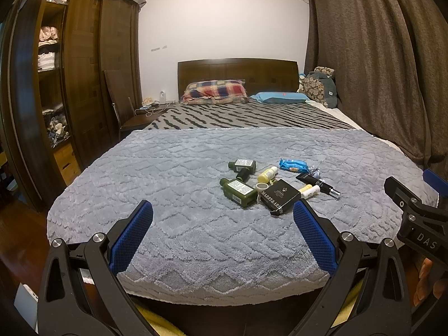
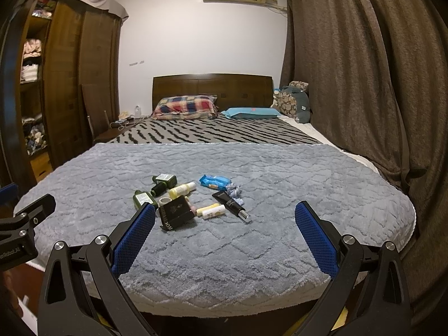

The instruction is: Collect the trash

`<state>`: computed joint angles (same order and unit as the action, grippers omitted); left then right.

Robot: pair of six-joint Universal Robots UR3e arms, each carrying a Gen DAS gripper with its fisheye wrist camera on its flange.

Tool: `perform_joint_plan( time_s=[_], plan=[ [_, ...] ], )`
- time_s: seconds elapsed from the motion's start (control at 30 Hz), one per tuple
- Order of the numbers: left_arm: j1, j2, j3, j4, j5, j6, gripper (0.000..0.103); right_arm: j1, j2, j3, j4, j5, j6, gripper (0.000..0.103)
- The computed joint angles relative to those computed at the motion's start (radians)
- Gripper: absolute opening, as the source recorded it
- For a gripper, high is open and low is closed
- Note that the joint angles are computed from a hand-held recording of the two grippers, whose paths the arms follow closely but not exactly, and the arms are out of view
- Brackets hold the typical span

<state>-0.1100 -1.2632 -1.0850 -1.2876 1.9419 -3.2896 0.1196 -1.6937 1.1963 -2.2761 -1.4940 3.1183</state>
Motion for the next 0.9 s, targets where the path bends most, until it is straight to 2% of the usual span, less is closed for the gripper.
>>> perform_joint_plan(
  time_s=[0.9],
  plan=[
    [0.003,-0.003,0.011,-0.005,-0.002,0.004,0.095,0.013,0.009,-0.015,0.006,-0.014,0.005,0.100]
  ],
)
